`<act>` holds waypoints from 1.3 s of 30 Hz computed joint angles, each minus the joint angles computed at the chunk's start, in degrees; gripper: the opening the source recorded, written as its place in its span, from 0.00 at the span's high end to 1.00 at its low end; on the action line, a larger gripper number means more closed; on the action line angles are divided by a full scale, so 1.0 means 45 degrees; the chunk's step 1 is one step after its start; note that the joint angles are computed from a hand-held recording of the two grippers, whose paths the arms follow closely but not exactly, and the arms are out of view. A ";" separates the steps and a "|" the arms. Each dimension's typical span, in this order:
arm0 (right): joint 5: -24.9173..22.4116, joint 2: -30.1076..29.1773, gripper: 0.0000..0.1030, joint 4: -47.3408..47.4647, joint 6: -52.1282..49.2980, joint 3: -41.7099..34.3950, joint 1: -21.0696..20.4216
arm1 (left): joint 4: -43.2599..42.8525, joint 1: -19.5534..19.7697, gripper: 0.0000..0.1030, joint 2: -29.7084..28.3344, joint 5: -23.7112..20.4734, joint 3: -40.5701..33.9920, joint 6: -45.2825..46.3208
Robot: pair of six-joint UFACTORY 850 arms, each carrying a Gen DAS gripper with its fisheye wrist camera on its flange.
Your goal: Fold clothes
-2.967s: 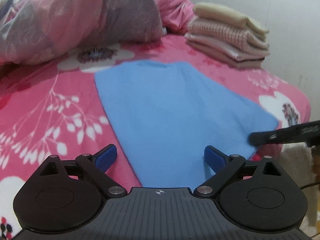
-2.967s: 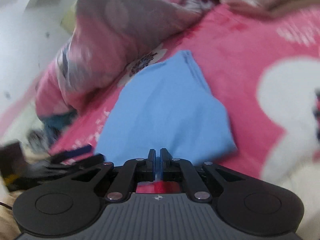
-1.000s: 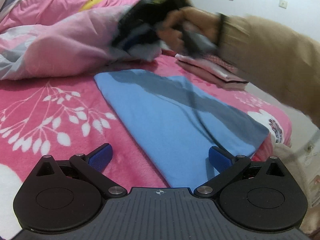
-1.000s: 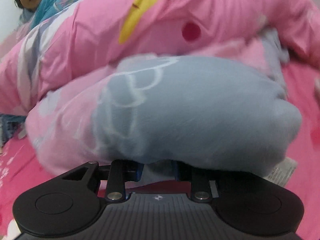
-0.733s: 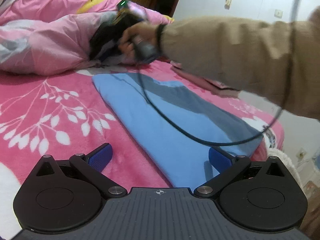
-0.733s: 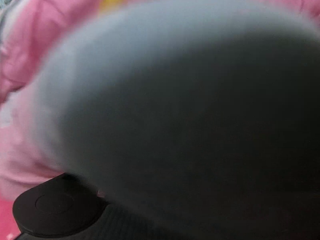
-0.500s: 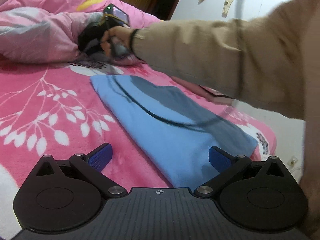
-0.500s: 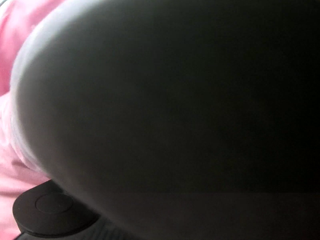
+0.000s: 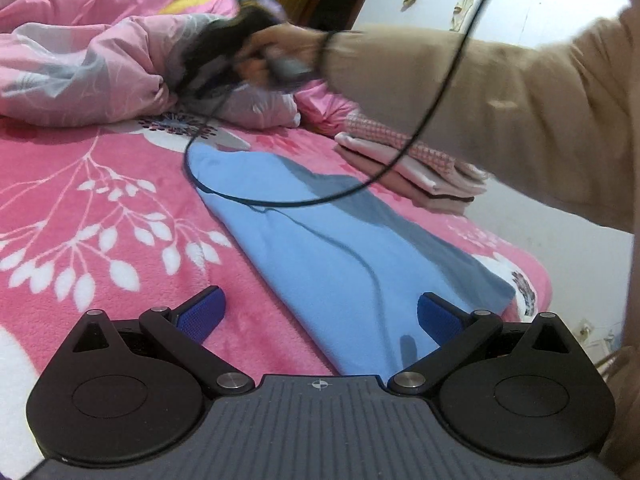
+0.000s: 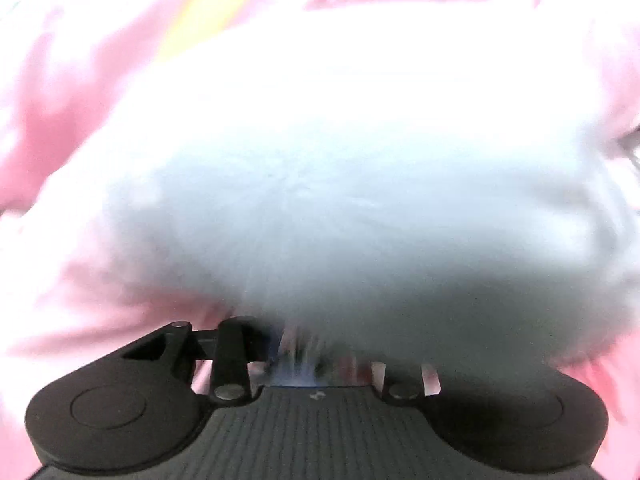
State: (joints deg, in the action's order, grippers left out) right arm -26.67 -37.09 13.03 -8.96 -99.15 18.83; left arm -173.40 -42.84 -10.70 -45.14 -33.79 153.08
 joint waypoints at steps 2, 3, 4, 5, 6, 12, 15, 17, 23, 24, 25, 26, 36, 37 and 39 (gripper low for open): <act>-0.0345 0.0960 0.65 0.1779 -0.2030 0.1214 -0.0082 | 0.0060 0.0034 0.00 -0.0035 -0.0150 0.0037 -0.0030; -0.0597 0.1388 0.65 0.2642 -0.3003 0.1753 -0.0123 | 0.0117 0.0066 0.00 -0.0089 -0.0215 0.0015 -0.0060; -0.0993 0.1557 0.65 0.3492 -0.3860 0.2028 -0.0101 | 0.0172 0.0089 0.00 -0.0098 -0.0262 0.0021 -0.0088; -0.1233 0.1475 0.65 0.4107 -0.4435 0.2068 0.0076 | 0.0226 0.0112 0.00 -0.0107 -0.0308 0.0029 -0.0116; -0.1398 0.1323 0.65 0.4628 -0.4916 0.2037 0.0301 | 0.0281 0.0135 0.00 -0.0114 -0.0355 0.0037 -0.0147; -0.0549 -0.1890 0.70 0.4893 -0.3456 -0.1615 0.1252 | 0.0677 0.0276 0.00 -0.0070 -0.0497 0.0067 -0.0601; -0.0279 -0.2864 0.72 0.6597 -0.2888 -0.2872 0.1013 | 0.0717 0.0284 0.00 -0.0052 -0.0446 0.0060 -0.0688; -0.0022 -0.2373 0.72 0.6980 -0.3428 -0.2132 0.0991 | 0.0573 0.0222 0.00 -0.0043 -0.0399 0.0068 -0.0548; -0.1168 0.1120 0.67 1.0597 -0.8193 0.2448 -0.0631 | 0.0350 0.0156 0.00 -0.0063 -0.0390 0.0071 -0.0181; -0.1194 0.1449 0.67 1.0630 -0.8236 0.2842 -0.0979 | 0.0359 0.0164 0.00 -0.0087 -0.0402 0.0056 -0.0174; -0.1161 0.1449 0.68 1.0452 -0.7856 0.2827 -0.1294 | 0.0363 0.0170 0.00 -0.0108 -0.0410 0.0041 -0.0162; -0.0889 0.1356 0.68 1.0031 -0.7154 0.2726 -0.1559 | 0.0333 0.0161 0.00 -0.0115 -0.0388 0.0026 -0.0124; 0.0127 -0.2664 0.75 0.7160 0.0437 -0.2362 -0.2507 | 0.0839 0.0344 0.00 0.0038 -0.0289 0.0101 -0.0719; -0.0128 -0.2504 0.75 0.6994 0.0412 -0.2228 -0.2572 | 0.0890 0.0366 0.00 0.0069 -0.0277 0.0121 -0.0795; -0.0741 -0.1914 0.75 0.6997 -0.0238 -0.1582 -0.2782 | 0.0719 0.0302 0.00 0.0105 -0.0150 0.0118 -0.0626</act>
